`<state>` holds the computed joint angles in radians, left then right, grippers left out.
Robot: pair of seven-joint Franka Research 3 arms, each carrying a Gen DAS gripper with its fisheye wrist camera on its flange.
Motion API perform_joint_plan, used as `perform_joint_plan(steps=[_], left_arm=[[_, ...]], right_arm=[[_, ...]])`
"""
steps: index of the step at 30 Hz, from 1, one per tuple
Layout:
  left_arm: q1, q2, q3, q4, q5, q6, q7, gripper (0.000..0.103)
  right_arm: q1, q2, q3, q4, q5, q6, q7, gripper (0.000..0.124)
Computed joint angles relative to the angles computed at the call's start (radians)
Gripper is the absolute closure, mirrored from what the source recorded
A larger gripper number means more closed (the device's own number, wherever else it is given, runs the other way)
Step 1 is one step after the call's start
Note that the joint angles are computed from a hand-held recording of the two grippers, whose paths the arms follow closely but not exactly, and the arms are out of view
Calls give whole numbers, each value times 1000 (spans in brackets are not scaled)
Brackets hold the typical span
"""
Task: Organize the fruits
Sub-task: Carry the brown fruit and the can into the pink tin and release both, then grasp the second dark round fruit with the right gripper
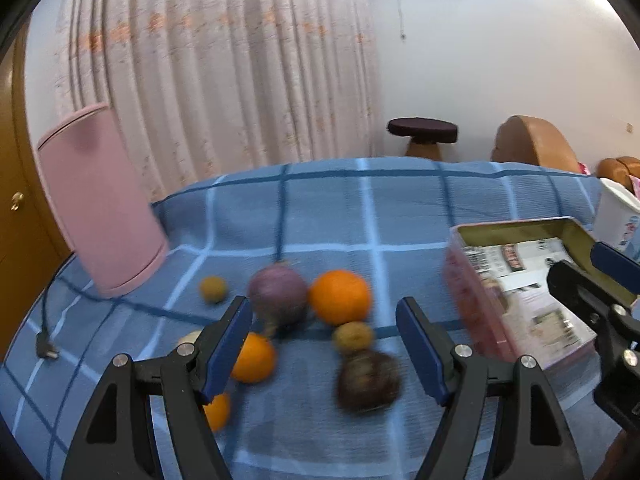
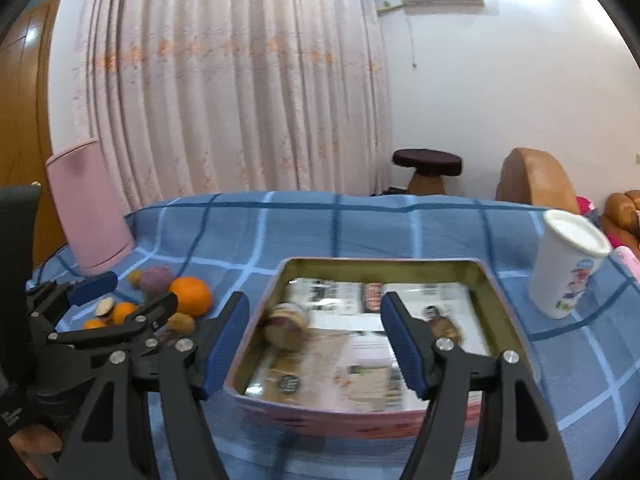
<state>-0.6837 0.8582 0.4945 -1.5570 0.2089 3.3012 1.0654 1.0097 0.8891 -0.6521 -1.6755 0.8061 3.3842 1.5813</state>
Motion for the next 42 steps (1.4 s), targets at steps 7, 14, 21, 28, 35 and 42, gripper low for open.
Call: perform_joint_plan(steps=[7,14,21,28,35,42], left_arm=[[39,-19,-3,-44,-9,4,-8,27],[133,-55,-71,-85,3,0,10,27],[222,-71,-157,-68,50,-64,-15,27],[251,-64,-184,-30,129,-141,-66,27],[279,-69,-213,-16,215,-172,-124,27],[296,-75,-227,-14,292,-171,-180,27]], right_arm=[[45,67,-58,70,-64,-81,67,53],[35,109,-71,155,-181,-211,141,53],[-62,135,13,302,-305,-343,166,53],[-131,205,47,496,-445,-551,216,54],[-200,198,139,537,-519,-593,231,80],[-151,111,121,333,-574,-338,322,80]])
